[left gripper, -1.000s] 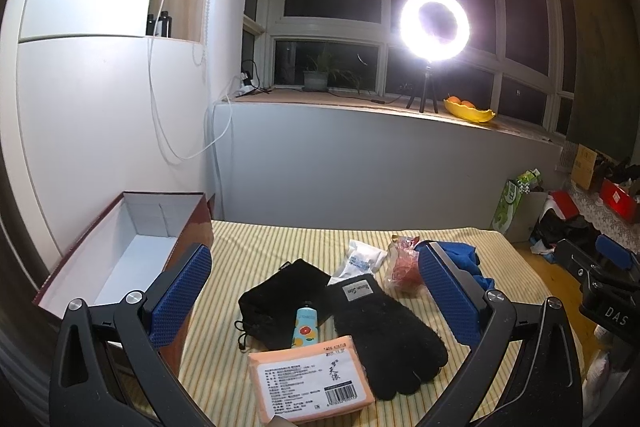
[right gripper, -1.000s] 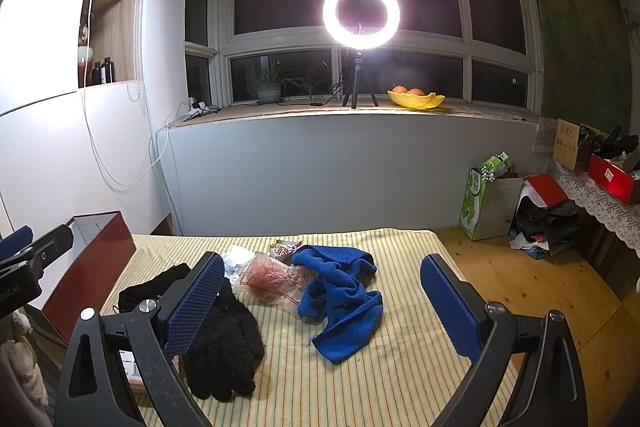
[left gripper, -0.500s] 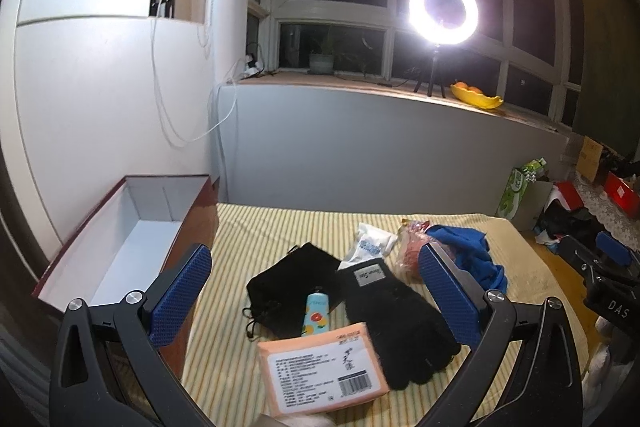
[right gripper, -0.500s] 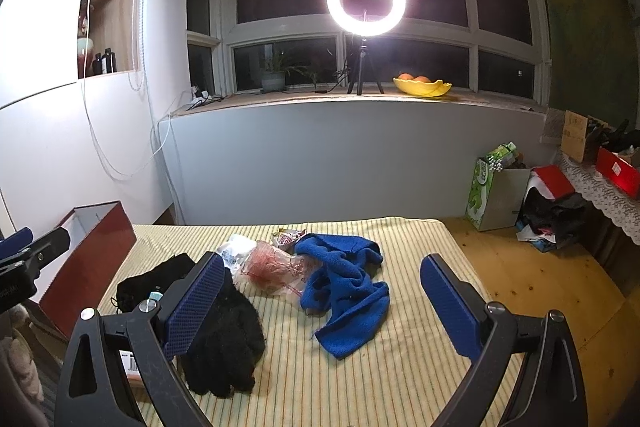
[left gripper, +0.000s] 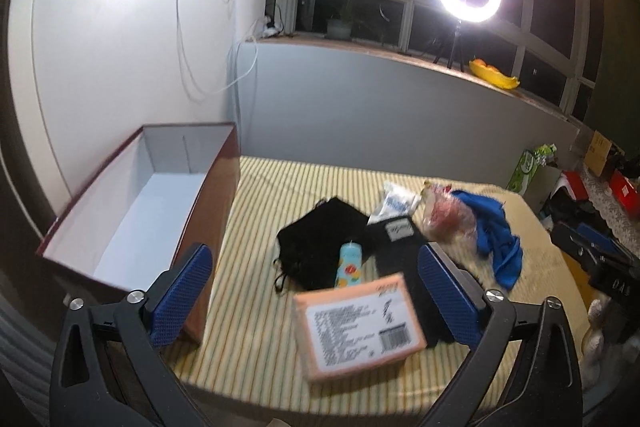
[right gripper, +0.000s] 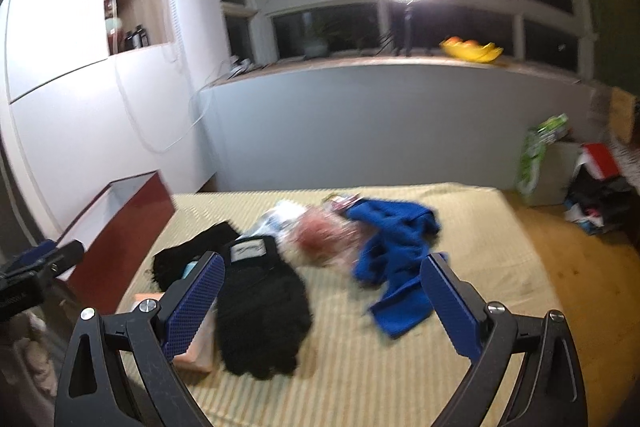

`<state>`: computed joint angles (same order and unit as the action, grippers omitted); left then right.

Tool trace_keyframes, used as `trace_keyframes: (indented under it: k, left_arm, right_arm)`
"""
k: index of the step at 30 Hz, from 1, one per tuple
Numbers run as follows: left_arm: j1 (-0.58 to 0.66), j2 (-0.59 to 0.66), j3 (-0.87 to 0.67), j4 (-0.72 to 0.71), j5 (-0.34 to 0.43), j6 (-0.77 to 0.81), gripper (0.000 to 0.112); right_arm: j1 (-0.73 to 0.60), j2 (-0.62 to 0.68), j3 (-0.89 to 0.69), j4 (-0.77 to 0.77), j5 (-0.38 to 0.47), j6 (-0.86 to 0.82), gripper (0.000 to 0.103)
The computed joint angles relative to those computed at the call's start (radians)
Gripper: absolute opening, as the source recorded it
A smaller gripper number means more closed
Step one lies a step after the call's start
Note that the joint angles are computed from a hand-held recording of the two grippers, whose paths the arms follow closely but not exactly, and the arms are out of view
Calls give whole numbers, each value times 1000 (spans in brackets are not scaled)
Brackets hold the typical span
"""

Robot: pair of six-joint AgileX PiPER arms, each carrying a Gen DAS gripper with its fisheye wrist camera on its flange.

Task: Organize soft objects
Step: 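Move the left tool down toward the orange-and-white package, then close the left gripper on the orange-and-white package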

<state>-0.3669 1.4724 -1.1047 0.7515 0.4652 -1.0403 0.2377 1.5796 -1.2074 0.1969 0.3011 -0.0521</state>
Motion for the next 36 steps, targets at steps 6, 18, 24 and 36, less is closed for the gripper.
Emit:
trace_keyframes:
  k: [6, 18, 24, 36]
  left_arm:
    - [58, -1, 70, -265, -36, 220, 83]
    - [145, 62, 105, -777, -50, 702, 73]
    - [193, 127, 65, -1039, -18, 957, 71]
    - [247, 226, -23, -1300, 84, 1221, 61]
  right_arm:
    - [-20, 90, -95, 338, 177, -329, 93]
    - [13, 331, -356, 422, 508, -354, 70]
    - [16, 428, -481, 430, 627, -308, 58]
    - [25, 582, -671, 444, 791, -218, 43]
